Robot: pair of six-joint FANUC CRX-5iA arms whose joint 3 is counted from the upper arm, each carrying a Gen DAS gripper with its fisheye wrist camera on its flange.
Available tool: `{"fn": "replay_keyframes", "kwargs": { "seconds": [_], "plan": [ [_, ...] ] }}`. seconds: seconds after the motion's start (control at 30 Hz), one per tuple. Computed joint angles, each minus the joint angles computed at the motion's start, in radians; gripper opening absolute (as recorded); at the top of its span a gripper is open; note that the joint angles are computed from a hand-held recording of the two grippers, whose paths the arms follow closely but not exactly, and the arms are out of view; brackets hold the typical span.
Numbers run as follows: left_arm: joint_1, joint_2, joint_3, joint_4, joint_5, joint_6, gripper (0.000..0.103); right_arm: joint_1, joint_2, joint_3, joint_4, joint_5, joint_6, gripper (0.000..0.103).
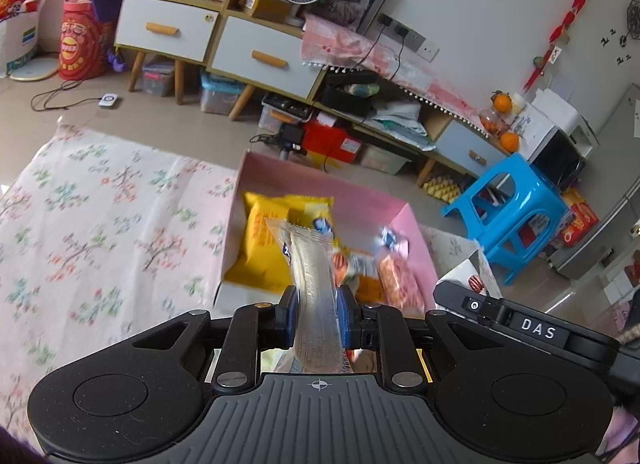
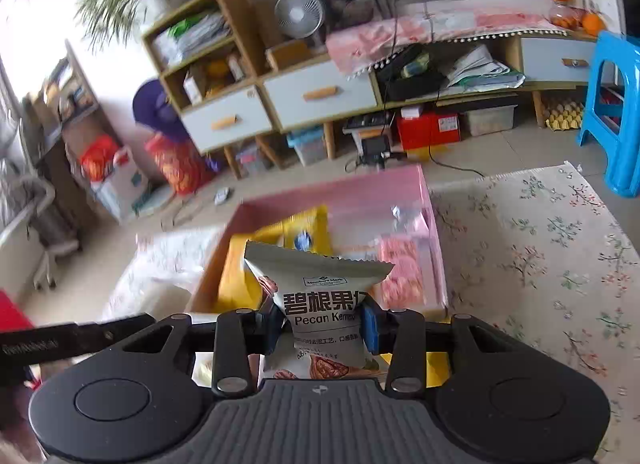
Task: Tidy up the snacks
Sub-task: 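Carry both packets into the pink box and open both grippers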
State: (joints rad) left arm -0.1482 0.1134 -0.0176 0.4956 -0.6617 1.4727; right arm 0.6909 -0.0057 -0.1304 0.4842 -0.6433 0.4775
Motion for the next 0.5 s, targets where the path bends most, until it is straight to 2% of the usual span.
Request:
{"fn": "replay_keyframes", "kwargs": {
  "seconds": [0.13, 0.27, 0.4, 0.5],
  "plan": [
    [-0.007, 0.058, 0.057, 0.016, 0.012, -0.013, 0.017, -0.028, 0.021, -0.018, 0.053, 0.083, -0.121, 0.029],
    [-0.013, 0.122, 0.112, 0.055, 0.022, -0.048, 0.018, -0.043, 0.042, -0.046, 0.158, 0.120, -0.234, 0.029],
    [-0.027, 0.202, 0.176, 0.116, 0.003, -0.115, 0.018, -0.062, 0.057, -0.063, 0.190, 0.138, -0.301, 0.029],
    [-0.044, 0.262, 0.239, 0.103, -0.016, -0.116, 0.018, -0.073, 0.067, -0.070, 0.205, 0.143, -0.340, 0.029]
  ]
}}
